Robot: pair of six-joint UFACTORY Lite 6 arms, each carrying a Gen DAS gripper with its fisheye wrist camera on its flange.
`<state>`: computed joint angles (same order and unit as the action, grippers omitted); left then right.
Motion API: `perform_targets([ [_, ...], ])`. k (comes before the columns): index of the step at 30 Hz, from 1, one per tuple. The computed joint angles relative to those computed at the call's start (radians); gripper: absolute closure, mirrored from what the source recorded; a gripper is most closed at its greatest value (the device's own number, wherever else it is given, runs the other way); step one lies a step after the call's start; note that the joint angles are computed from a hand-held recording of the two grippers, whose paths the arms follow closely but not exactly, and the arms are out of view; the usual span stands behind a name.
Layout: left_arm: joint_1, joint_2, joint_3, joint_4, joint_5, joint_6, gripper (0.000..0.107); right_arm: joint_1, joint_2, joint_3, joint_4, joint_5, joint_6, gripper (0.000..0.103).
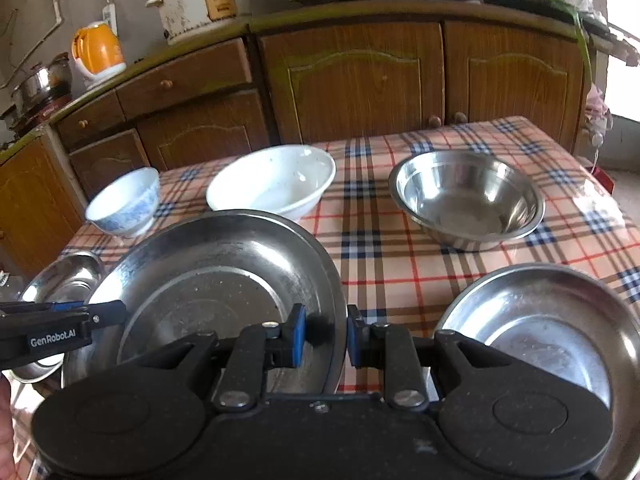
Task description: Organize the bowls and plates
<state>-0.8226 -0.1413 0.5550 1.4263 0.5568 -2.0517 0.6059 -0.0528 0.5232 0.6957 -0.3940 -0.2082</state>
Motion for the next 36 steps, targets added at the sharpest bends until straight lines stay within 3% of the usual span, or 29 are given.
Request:
perform_targets([
  [11, -0.151, -0.148, -0.010, -0.196, 0.150, 0.139, 0.081, 0.103, -0.260, -0.077, 0.490, 0.013, -0.460, 0.076],
  [19, -0.287, -0.237, -0.006, -0.296, 0.296, 0.182, 0.081, 0.204, -0.448, -0.117, 0.865, -0.045, -0.806, 0.076],
  [26, -0.402, -0.304, -0.009, -0.345, 0.410, 0.181, 0.081, 0.316, -0.584, -0.139, 1.070, -0.156, -0.990, 0.076],
  [36, -0.551, -0.312, 0.021, -0.375, 0.543, 0.136, 0.081, 0.469, -0.734, -0.161, 1.221, -0.328, -1.102, 0.076],
])
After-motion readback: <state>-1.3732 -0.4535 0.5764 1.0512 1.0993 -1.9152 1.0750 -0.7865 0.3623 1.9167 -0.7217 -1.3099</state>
